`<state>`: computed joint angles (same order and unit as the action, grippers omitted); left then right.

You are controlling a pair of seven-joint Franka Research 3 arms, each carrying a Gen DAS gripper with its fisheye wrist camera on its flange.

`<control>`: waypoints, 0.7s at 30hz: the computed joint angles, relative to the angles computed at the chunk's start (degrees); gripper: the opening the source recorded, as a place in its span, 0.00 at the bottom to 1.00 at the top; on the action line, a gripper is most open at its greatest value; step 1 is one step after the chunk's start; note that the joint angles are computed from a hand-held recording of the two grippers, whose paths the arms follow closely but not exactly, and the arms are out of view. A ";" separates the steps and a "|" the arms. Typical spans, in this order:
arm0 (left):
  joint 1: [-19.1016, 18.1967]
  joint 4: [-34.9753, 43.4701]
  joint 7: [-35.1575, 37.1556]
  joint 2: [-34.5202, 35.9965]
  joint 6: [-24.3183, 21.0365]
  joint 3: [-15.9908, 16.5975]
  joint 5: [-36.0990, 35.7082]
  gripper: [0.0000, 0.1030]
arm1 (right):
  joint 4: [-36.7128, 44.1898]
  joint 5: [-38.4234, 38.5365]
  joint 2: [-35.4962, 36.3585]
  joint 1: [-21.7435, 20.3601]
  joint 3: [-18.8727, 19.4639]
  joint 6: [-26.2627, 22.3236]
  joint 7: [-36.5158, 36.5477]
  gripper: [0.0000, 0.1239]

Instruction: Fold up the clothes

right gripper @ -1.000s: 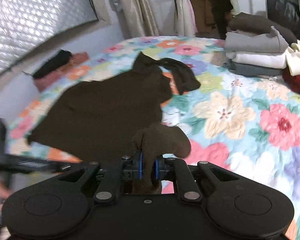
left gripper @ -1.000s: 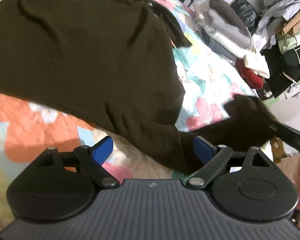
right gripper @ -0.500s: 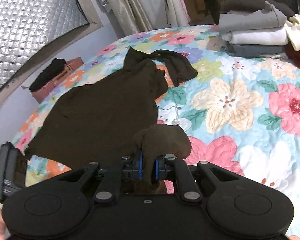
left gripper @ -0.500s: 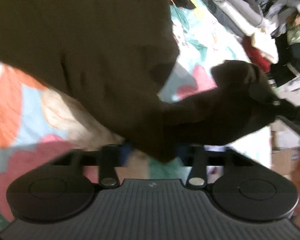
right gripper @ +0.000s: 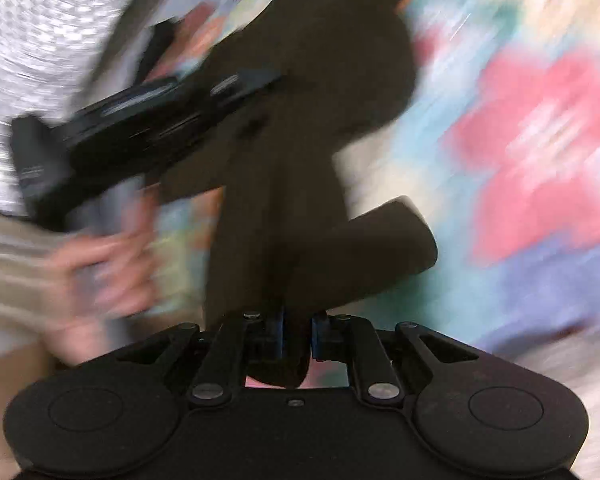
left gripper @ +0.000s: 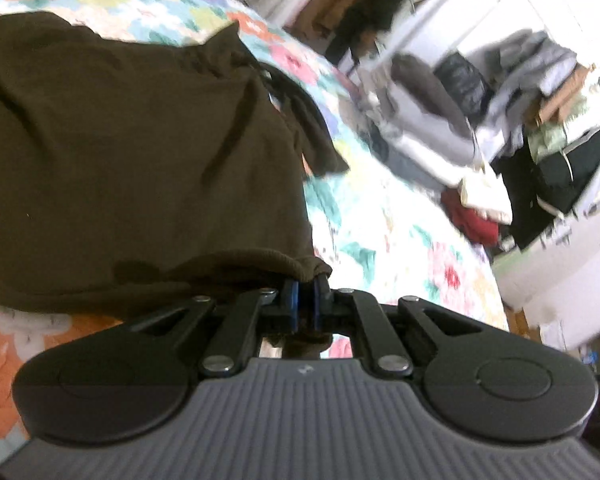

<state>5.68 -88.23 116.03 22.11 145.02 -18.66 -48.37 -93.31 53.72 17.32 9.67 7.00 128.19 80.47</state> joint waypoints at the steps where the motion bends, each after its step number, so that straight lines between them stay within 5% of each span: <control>1: 0.07 0.33 -0.12 0.35 -0.96 0.13 0.51 0.07 | 0.93 4.11 1.09 -1.33 0.83 -2.67 -1.45 0.13; 3: -0.26 2.24 -2.78 1.96 -4.21 1.13 3.54 0.10 | 1.73 7.57 2.25 -2.13 1.15 -4.30 -1.58 0.17; 9: 0.76 0.55 -4.04 0.80 -7.28 2.13 8.58 0.36 | -3.65 -21.30 -3.07 5.60 -3.91 11.48 8.09 0.32; 17: 3.62 1.56 2.91 2.66 -9.63 -0.89 -2.87 0.34 | -9.01 -53.25 -7.31 10.61 -6.07 25.07 15.15 0.35; 21: 3.45 4.10 2.96 5.26 -10.88 -1.42 -7.33 0.34 | -9.19 -39.65 -7.98 6.42 -0.91 27.00 -3.29 0.46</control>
<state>9.14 -84.13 118.98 27.37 134.14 -20.07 -55.70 -102.50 14.07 9.34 16.09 6.09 155.19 77.18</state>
